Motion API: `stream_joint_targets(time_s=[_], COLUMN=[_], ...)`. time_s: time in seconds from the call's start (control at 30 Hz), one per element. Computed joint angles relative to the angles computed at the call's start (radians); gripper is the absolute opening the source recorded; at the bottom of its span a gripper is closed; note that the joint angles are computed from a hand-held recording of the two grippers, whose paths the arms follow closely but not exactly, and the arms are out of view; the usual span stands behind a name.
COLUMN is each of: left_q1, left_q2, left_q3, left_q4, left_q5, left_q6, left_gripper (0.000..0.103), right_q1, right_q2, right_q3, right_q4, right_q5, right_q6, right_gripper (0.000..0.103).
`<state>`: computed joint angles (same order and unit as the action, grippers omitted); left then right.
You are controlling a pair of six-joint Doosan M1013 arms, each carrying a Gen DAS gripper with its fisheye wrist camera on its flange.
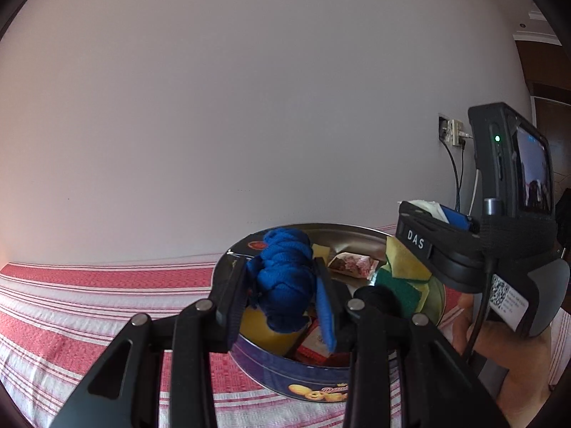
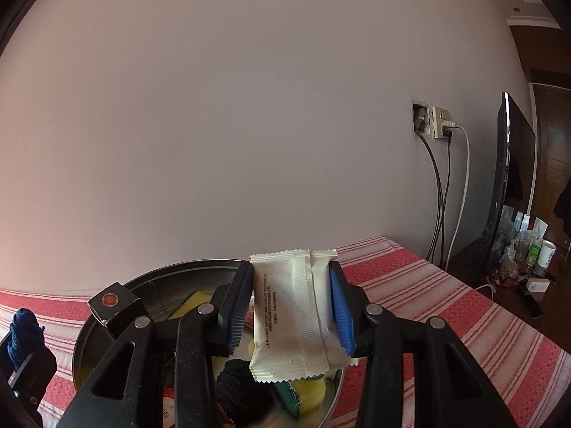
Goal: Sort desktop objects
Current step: 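Carry the white packet and blue cloth ball over the tin with both grippers, then release the white packet into the tin with the right gripper while the left gripper drops the blue ball in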
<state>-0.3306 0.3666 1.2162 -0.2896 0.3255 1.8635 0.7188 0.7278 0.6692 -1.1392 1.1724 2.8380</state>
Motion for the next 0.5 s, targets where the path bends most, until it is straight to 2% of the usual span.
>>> stream_joint_targets(time_s=[0.5], left_q1=[-0.028], left_q2=[0.06], left_q3=[-0.082], left_q4=[0.111], left_q5=[0.064], left_q6=[-0.148], left_gripper=[0.035], right_q1=[-0.031], right_q2=[0.003], right_q3=[0.0], right_q4=[0.07], right_q5=[-0.026], right_q6=[-0.035], right_gripper=[0.045])
